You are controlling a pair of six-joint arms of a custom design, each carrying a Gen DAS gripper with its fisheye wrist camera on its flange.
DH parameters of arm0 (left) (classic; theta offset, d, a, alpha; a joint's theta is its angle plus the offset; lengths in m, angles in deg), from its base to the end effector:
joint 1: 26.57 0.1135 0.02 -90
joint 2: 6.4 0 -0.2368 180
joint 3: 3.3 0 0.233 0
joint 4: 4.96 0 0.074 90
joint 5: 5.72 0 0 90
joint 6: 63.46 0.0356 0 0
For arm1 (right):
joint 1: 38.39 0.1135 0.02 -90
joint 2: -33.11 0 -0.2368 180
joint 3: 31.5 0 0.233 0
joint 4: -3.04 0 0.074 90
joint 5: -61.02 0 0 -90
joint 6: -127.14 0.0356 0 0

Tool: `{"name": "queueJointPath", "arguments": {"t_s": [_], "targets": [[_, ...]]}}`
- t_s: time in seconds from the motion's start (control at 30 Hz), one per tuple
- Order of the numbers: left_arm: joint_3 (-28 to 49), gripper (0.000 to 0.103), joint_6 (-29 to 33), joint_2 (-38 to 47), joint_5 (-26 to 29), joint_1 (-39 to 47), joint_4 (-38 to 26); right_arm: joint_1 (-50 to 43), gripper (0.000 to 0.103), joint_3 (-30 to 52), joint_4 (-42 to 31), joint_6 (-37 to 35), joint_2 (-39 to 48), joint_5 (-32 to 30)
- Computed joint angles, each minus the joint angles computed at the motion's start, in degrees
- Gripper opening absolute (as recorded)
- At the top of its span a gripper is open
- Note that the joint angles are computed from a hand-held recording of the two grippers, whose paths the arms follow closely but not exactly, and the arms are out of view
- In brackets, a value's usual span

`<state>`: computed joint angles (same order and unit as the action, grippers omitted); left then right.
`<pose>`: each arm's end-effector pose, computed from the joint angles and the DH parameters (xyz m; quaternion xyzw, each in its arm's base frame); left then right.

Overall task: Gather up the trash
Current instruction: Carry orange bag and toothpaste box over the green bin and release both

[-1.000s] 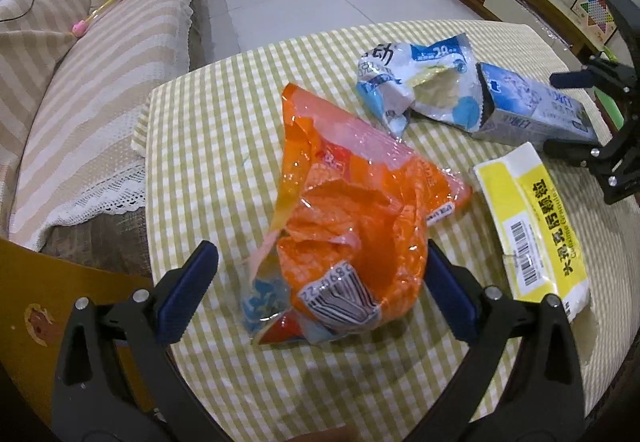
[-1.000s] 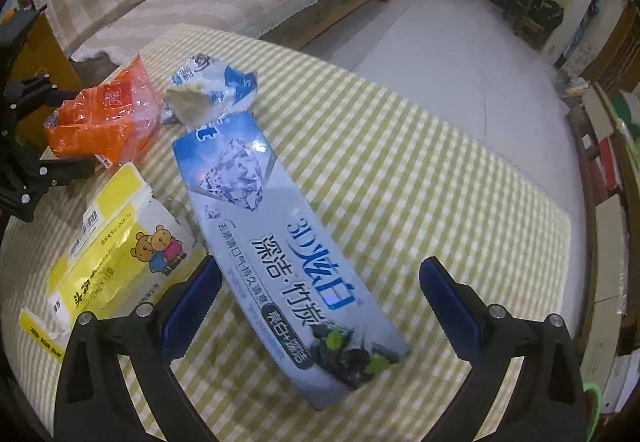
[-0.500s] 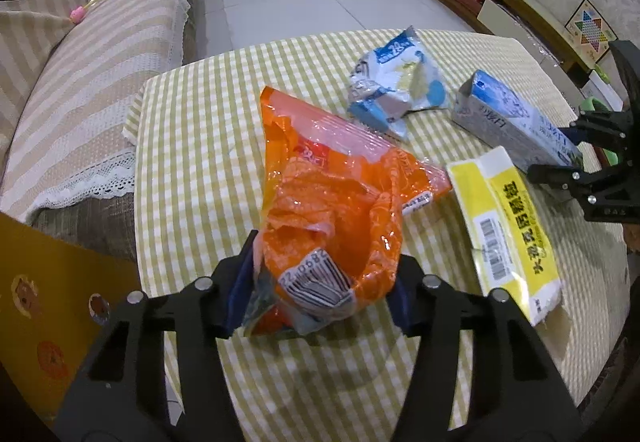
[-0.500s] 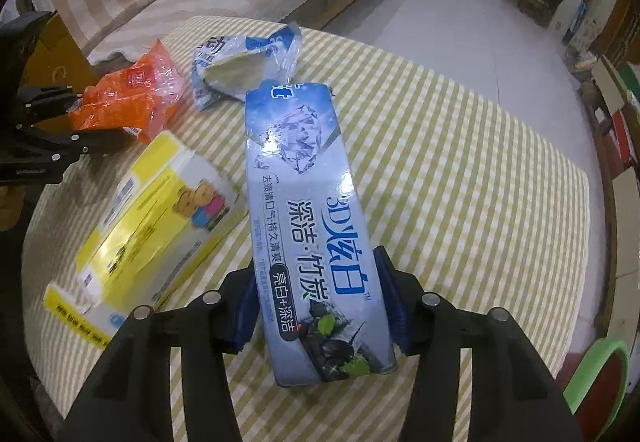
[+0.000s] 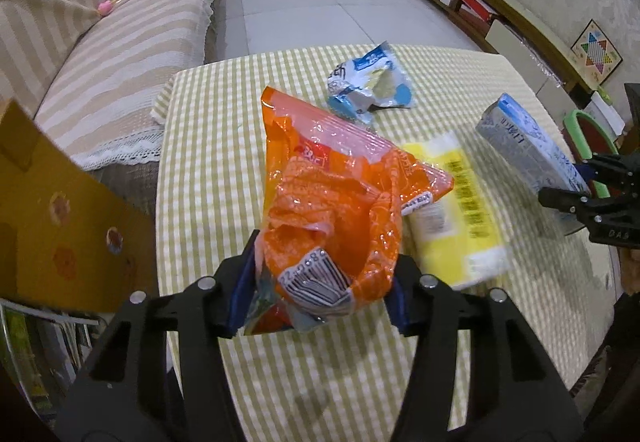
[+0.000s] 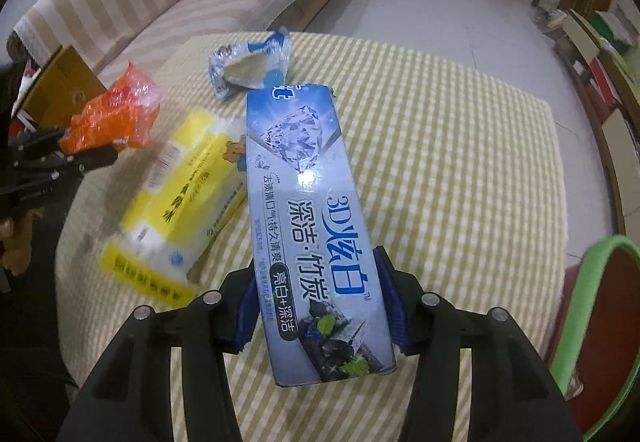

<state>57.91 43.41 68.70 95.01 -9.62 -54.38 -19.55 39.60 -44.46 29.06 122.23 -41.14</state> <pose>0.2260 0.0620 0.1890 0.0209 0.9688 -0.0202 0.2463 0.2654 0.0985 0.1792 -0.2480 0.9399 0.1228 0.2002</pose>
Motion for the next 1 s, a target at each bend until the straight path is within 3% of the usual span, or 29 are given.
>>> {"name": "queueJointPath", "arguments": {"t_s": [0.5,1.0], "targets": [[-0.7,0.052,-7.1,-17.8,-1.7,-7.8,-11.5,-9.3,0.050,-3.8,-9.2,0.3,-18.3,-3.8],[0.3,0.052,-16.4,-21.9,-5.1,-19.5,-15.2,-18.1,0.050,-5.6,-13.9,-2.6,-26.5,-8.1]]}}
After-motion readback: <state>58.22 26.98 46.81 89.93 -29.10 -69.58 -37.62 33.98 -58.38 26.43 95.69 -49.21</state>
